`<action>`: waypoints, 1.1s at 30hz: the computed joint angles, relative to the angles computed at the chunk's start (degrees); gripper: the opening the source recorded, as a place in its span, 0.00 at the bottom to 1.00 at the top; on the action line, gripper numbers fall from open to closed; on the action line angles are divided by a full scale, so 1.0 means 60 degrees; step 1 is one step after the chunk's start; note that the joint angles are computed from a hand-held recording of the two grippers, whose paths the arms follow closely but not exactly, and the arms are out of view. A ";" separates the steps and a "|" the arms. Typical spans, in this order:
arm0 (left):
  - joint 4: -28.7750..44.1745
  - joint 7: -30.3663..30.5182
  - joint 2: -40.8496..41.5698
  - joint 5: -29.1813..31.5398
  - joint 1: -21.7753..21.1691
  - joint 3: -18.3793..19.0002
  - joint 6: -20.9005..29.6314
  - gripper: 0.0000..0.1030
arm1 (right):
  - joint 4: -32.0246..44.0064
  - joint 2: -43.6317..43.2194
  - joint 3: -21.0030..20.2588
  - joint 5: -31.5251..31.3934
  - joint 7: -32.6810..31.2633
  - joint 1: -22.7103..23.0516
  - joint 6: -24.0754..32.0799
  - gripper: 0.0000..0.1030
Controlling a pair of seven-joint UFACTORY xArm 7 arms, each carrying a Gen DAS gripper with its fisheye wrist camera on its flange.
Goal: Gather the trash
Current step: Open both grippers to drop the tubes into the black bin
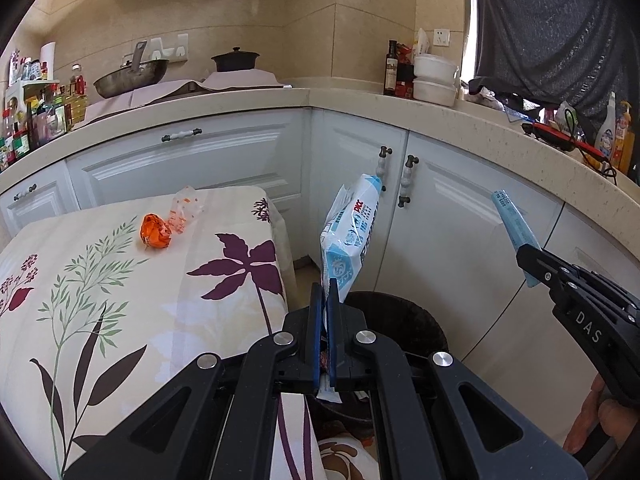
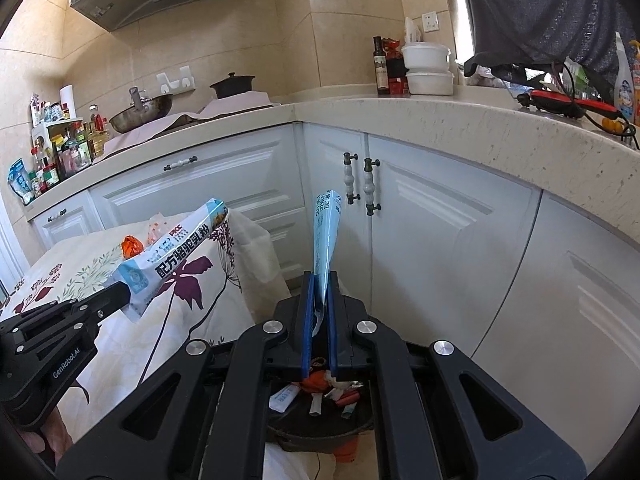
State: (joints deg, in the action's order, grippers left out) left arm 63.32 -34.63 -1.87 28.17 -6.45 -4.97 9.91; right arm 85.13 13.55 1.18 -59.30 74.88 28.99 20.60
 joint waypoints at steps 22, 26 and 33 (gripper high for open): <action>0.1539 -0.0113 0.1622 -0.0140 -0.0984 0.0728 0.0433 0.44 | 0.1225 0.1414 -0.0859 0.1388 -0.0925 0.0420 0.0037 0.45; 0.1620 0.0033 0.1681 -0.0351 -0.0984 0.0760 0.0436 0.51 | 0.1261 0.1416 -0.0937 0.1402 -0.0881 0.0485 0.0115 0.49; 0.1522 -0.0135 0.1541 -0.0268 -0.0947 0.0895 0.0323 0.61 | 0.1356 0.1385 -0.0912 0.1071 -0.0553 0.0536 0.0256 0.63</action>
